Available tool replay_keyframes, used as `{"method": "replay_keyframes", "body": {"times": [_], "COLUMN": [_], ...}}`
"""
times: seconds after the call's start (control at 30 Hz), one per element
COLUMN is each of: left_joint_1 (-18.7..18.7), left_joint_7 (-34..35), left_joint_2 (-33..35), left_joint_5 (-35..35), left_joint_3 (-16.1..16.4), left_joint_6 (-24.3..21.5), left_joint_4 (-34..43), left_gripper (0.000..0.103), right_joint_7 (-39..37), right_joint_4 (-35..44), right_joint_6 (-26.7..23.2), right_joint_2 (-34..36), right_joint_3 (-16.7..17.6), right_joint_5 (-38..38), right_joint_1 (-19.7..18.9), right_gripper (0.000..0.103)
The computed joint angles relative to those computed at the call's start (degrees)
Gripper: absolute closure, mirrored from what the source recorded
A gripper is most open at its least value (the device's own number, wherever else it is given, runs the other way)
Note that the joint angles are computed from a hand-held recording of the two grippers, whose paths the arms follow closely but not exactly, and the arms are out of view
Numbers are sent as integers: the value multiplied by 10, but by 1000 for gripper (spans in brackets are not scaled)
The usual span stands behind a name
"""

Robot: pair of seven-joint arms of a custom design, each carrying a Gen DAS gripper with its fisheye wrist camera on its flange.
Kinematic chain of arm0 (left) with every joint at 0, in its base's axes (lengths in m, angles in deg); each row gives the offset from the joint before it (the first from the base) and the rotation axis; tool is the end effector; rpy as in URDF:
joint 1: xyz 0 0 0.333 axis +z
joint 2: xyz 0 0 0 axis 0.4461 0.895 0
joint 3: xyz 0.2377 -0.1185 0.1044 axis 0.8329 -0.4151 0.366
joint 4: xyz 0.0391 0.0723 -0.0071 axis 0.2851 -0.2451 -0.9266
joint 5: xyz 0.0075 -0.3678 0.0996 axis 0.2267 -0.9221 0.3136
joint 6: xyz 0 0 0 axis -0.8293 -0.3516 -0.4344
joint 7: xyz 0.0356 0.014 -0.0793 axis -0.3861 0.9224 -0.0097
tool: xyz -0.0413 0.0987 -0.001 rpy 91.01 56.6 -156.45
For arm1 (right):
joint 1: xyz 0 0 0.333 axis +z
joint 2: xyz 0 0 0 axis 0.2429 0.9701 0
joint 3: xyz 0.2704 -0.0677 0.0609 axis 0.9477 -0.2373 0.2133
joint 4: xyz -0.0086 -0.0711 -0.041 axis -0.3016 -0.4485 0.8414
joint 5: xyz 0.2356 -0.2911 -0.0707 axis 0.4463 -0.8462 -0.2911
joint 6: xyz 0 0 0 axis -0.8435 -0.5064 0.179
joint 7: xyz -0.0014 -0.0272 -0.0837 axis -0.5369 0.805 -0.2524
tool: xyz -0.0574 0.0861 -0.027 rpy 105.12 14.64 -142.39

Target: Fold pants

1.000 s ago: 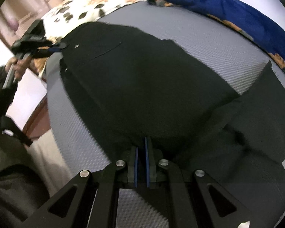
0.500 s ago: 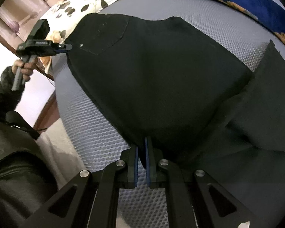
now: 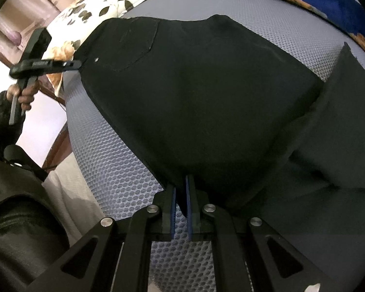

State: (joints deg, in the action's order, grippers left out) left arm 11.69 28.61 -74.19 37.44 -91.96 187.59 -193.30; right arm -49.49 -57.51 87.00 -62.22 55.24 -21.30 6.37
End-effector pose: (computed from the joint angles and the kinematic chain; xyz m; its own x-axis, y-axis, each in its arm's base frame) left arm 0.4492 -0.1395 0.3239 0.1810 -0.9030 0.3897 -0.8959 -0.3148 -0.3133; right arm 0.5631 -0.0922 0.3020 0.7262 -0.6191 -0.2987 -0.6873 -0.6612 -0.3006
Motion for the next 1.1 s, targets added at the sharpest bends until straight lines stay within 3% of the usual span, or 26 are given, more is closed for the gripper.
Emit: {"method": "replay_keyframes", "body": {"times": [0.07, 0.17, 0.27, 0.33, 0.43, 0.5, 0.57, 0.83, 1.1], "left_joint_1": [10, -4, 8, -33, -104, -112, -102, -75, -125], "left_joint_7": [-43, -62, -127, -98, 33, 125, 169, 168, 33], "left_joint_2": [-31, -61, -63, -42, 27, 86, 139, 279, 358], "left_joint_5": [78, 136, 245, 237, 147, 97, 89, 176, 320], "left_joint_3": [-14, -15, -47, -35, -19, -45, -72, -139, -104], "left_joint_6": [-2, -14, -17, 10, 31, 34, 21, -39, -67], "left_joint_4": [-25, -39, -25, -4, 72, 138, 200, 349, 448], "left_gripper": [73, 73, 73, 73, 73, 73, 73, 73, 73], "right_joint_7": [1, -5, -16, -21, -13, -5, 6, 106, 120], "right_joint_4": [-5, -21, -29, -26, -12, 0, 7, 53, 62], "right_joint_6": [3, 18, 19, 10, 3, -3, 9, -24, -40], "right_joint_2": [-4, -18, -30, -34, -31, -24, -20, 2, 14], "right_joint_3": [0, 0, -1, -4, -8, -10, -11, -18, -17], "right_joint_5": [4, 0, 5, 18, 40, 49, 58, 92, 114], "right_joint_1": [-1, 2, 2, -3, -11, -15, -18, -46, -67], "right_gripper": [96, 84, 75, 73, 73, 73, 73, 71, 71]}}
